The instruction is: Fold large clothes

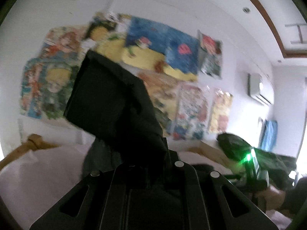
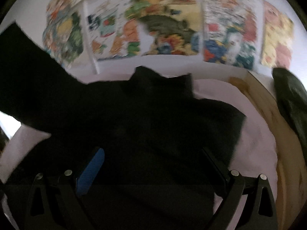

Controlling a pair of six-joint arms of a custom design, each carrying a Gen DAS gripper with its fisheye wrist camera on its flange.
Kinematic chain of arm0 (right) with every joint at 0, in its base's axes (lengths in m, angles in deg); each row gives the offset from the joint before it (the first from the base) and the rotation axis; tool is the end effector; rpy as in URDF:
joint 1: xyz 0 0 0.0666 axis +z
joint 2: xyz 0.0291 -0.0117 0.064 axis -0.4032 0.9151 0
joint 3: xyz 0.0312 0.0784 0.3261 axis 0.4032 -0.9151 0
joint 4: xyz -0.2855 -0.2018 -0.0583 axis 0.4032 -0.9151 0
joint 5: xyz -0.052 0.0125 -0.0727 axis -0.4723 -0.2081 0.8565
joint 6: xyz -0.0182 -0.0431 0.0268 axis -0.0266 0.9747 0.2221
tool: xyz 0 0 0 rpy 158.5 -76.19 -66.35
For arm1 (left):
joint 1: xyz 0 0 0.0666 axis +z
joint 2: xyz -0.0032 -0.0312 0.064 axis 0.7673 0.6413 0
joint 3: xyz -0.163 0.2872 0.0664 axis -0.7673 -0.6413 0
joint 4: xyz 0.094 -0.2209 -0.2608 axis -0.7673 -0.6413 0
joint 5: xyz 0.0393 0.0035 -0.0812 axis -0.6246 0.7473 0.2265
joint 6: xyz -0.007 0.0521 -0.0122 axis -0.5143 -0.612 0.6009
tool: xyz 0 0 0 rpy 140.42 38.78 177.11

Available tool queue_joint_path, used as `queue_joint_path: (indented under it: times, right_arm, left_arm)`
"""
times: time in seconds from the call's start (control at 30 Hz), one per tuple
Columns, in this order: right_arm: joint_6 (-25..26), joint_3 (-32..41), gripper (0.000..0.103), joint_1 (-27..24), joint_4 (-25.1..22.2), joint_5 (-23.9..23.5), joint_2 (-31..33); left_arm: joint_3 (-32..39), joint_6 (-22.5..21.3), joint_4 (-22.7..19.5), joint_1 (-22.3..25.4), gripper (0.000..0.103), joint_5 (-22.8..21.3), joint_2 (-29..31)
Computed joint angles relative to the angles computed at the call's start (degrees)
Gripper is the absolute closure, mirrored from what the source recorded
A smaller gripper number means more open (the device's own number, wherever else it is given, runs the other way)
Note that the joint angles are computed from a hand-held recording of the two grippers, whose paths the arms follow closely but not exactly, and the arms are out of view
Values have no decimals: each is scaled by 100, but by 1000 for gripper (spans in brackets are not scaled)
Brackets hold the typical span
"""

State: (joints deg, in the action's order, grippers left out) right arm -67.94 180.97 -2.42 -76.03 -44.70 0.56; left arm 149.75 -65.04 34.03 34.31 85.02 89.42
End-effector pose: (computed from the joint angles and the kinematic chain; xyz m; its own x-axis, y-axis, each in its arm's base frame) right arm 0.4738 0.1719 0.4413 -0.6063 0.3314 -0.7229 0.2705 0.9408 0.2045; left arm 0.5026 -0.1629 0.5107 -0.1851 0.0067 -0.9827 0.7389 0.6603 -0.1347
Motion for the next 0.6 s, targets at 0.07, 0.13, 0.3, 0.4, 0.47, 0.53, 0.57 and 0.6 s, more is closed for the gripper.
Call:
queue_joint_path:
  times: [0.07, 0.13, 0.3, 0.4, 0.47, 0.53, 0.57, 0.6]
  right_arm:
    - [-378, -456, 4, -192, 161, -196, -351]
    - [-718, -850, 4, -389, 357, -467, -630]
    - [-1369, -1831, 4, -890, 1065, -1172, -1239]
    - [-1699, -2315, 4, -1159, 1565, -1688, -1454]
    - [-1886, -2555, 4, -1284, 1821, -1944, -1544]
    - [-2010, -2793, 4, -1396, 2102, -2170, -1642]
    - [-2055, -2874, 4, -1443, 2201, -2270, -1667]
    - [-2106, -2959, 4, -1492, 2309, -2365, -1695]
  left_arm:
    - [42, -62, -187, -221, 96, -48, 112]
    - [116, -198, -430, -435, 97, -116, 256]
    - [401, -556, -1085, -827, 98, -396, 727]
    - [520, -769, -1392, -979, 98, -501, 1011]
    - [487, -987, -1537, -1026, 98, -454, 1113]
    - [394, -1270, -1723, -1080, 98, -435, 1163]
    - [498, -1377, -1903, -1118, 97, -448, 1257]
    - [527, -1471, -2031, -1142, 97, -453, 1315]
